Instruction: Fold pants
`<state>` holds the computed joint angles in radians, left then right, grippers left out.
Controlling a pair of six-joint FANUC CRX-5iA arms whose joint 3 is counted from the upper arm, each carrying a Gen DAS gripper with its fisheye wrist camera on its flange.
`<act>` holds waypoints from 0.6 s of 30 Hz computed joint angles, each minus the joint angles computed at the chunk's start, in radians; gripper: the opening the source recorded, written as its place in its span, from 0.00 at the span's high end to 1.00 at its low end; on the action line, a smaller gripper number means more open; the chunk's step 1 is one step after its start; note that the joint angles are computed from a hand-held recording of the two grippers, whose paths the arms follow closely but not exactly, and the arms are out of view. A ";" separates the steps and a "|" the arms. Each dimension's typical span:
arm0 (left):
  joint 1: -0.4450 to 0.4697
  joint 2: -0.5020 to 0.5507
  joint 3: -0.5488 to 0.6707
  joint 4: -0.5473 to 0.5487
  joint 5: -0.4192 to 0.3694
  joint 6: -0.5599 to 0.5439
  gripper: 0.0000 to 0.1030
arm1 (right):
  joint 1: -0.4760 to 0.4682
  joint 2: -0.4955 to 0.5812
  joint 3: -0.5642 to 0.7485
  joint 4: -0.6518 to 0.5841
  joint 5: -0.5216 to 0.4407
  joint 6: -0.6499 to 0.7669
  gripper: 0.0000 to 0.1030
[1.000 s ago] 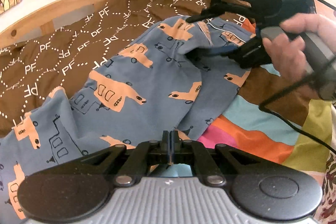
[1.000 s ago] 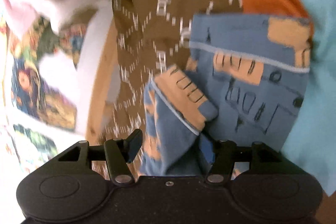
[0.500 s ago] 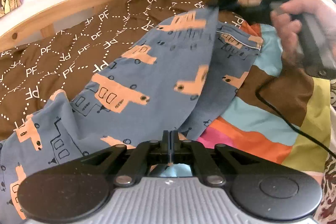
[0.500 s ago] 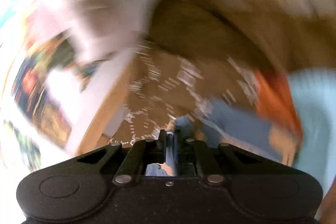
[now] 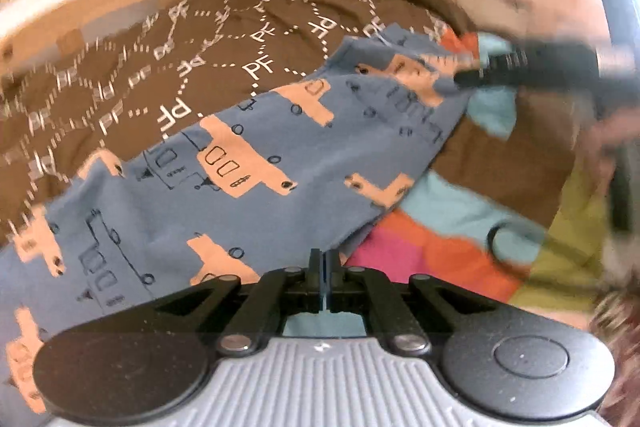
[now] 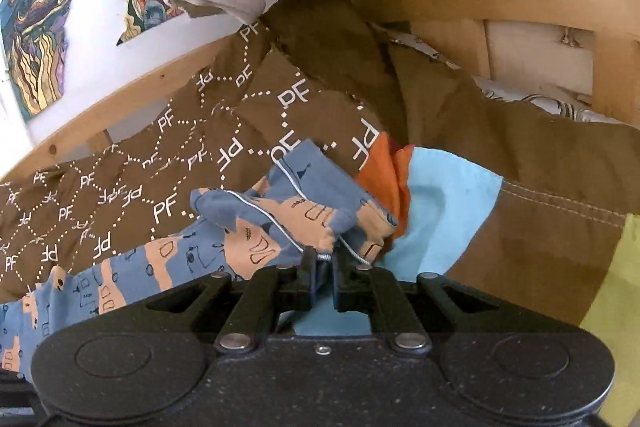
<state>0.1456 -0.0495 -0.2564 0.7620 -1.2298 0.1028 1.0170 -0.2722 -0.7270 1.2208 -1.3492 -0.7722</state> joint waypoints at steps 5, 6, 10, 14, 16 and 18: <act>-0.036 0.116 0.195 0.009 -0.107 0.171 0.72 | 0.007 -0.024 -0.046 0.047 0.009 -0.078 0.74; -0.056 0.136 0.239 0.004 -0.110 0.199 0.66 | 0.003 -0.033 -0.055 0.053 0.020 -0.078 0.73; -0.161 0.267 0.486 -0.017 -0.159 0.353 0.34 | -0.022 -0.068 -0.096 0.091 0.072 -0.147 0.72; -0.274 0.436 0.770 -0.045 -0.260 0.480 0.32 | -0.051 -0.084 -0.123 0.139 0.110 -0.185 0.72; -0.327 0.527 0.910 -0.083 -0.313 0.556 0.32 | -0.058 -0.088 -0.132 0.155 0.117 -0.203 0.72; -0.369 0.615 1.048 -0.132 -0.380 0.615 0.32 | -0.060 -0.090 -0.139 0.166 0.119 -0.215 0.72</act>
